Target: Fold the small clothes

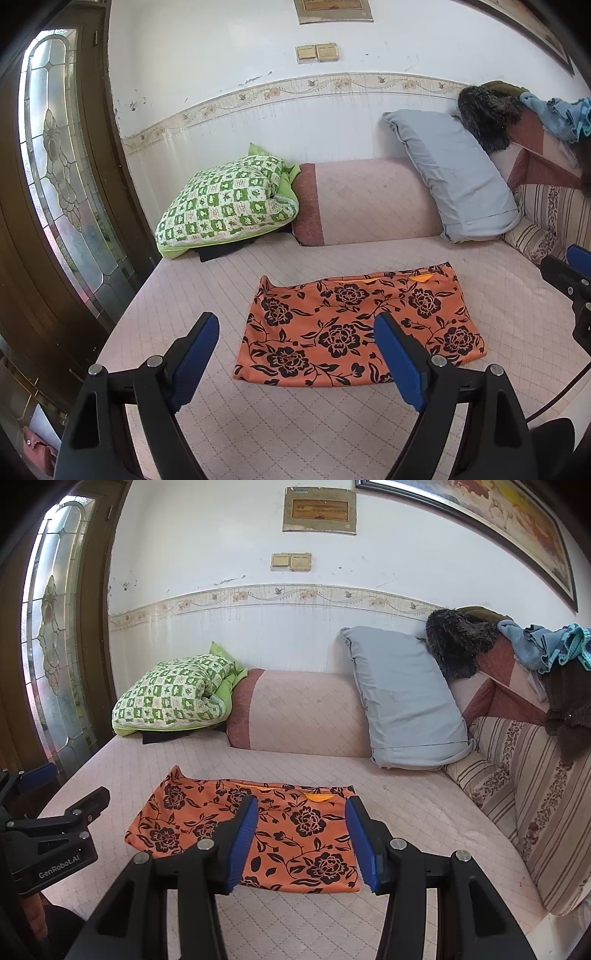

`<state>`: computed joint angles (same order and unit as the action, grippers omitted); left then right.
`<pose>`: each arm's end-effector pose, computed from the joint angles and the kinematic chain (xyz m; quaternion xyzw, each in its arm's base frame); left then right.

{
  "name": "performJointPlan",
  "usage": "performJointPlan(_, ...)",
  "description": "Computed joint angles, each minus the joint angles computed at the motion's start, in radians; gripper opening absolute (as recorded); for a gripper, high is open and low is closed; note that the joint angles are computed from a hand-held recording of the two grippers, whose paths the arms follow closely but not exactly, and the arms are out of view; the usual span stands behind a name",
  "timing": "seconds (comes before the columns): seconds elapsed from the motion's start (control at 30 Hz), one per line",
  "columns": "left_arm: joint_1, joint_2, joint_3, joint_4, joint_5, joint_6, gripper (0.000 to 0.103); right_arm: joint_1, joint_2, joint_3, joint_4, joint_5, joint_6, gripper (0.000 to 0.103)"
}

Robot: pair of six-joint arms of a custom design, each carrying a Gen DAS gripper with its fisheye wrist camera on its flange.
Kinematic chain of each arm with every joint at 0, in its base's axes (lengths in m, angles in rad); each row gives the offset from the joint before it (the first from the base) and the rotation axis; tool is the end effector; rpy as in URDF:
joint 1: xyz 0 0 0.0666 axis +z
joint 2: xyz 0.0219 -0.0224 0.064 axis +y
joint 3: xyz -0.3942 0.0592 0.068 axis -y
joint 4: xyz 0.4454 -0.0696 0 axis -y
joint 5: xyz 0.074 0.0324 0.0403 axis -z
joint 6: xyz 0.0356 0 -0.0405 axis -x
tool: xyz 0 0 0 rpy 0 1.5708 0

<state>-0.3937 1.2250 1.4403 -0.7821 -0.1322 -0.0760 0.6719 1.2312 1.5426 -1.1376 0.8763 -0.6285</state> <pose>0.4444 -0.1800 0.5608 0.1726 0.8581 -0.0188 0.4832 0.3649 0.2547 0.5901 0.1360 0.8467 -0.1152 0.5014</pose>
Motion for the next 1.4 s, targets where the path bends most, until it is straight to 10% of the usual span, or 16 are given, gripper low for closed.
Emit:
performJointPlan(0.63,-0.025,0.089,0.020,-0.015,-0.017,-0.018,0.086,-0.097,-0.013,-0.064,0.026,-0.087,-0.014,0.053)
performJointPlan(0.83,0.033,0.198,0.015,-0.015,-0.045,-0.004,0.086,-0.214,0.026,-0.133,0.087,-0.234,-0.022,0.053)
performJointPlan(1.07,0.136,0.366,0.052,-0.021,-0.057,0.103,0.086,-0.374,0.158,-0.206,0.273,-0.536,0.010,0.050)
performJointPlan(1.2,0.145,0.449,0.102,0.036,-0.075,0.150,0.086,-0.452,0.237,-0.205,0.235,-0.751,-0.072,0.042)
performJointPlan(1.4,0.192,0.564,0.203,-0.090,0.019,0.252,0.088,-0.441,0.268,-0.192,0.204,-0.729,-0.030,0.037)
